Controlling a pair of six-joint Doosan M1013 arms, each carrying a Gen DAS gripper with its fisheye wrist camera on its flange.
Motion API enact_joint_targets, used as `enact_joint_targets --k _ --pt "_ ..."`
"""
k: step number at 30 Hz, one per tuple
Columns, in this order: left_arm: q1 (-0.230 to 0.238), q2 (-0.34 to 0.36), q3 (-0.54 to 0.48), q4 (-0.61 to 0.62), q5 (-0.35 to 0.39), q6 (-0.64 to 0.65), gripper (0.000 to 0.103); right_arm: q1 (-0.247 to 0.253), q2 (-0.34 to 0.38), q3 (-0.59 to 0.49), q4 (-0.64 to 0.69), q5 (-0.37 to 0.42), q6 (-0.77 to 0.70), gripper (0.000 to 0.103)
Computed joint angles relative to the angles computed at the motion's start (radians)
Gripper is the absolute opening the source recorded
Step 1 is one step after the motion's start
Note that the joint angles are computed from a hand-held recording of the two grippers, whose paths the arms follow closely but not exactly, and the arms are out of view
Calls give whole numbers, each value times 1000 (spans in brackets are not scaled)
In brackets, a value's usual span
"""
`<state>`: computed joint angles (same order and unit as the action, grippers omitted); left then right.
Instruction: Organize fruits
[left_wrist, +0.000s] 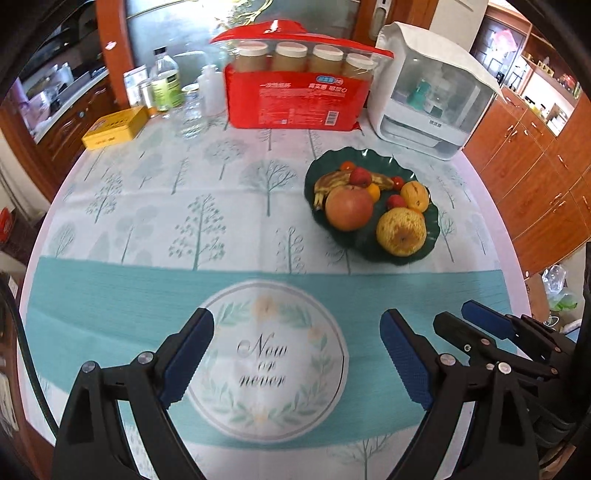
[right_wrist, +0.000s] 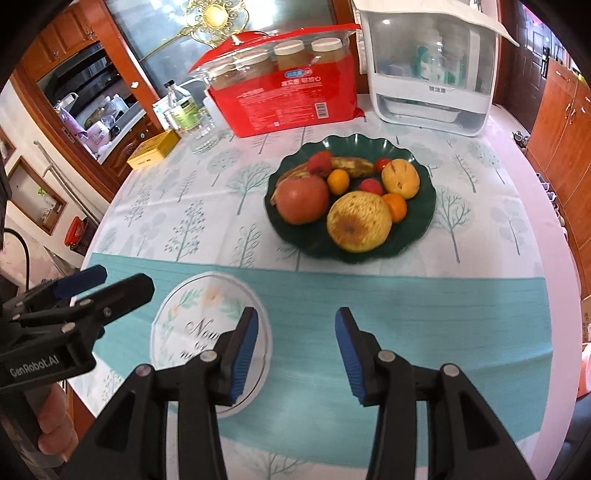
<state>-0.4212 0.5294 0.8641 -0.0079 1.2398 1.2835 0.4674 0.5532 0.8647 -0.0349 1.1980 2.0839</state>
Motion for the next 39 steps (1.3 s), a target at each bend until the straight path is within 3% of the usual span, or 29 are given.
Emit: enact_joint_targets --k 5,16,30,39 --pt "-15 -64 90 53 -26 -34 91 24 -32 38 -17 -8 23 55" --pt "-43 -147 189 151 -52 -61 92 83 -65 50 -138 21 121 58" --pt "-31 -195 247 174 -53 -28 92 152 -79 53 -230 47 249 58" --pt "-25 -206 261 168 -65 -23 92 169 -71 36 -261 64 272 58"
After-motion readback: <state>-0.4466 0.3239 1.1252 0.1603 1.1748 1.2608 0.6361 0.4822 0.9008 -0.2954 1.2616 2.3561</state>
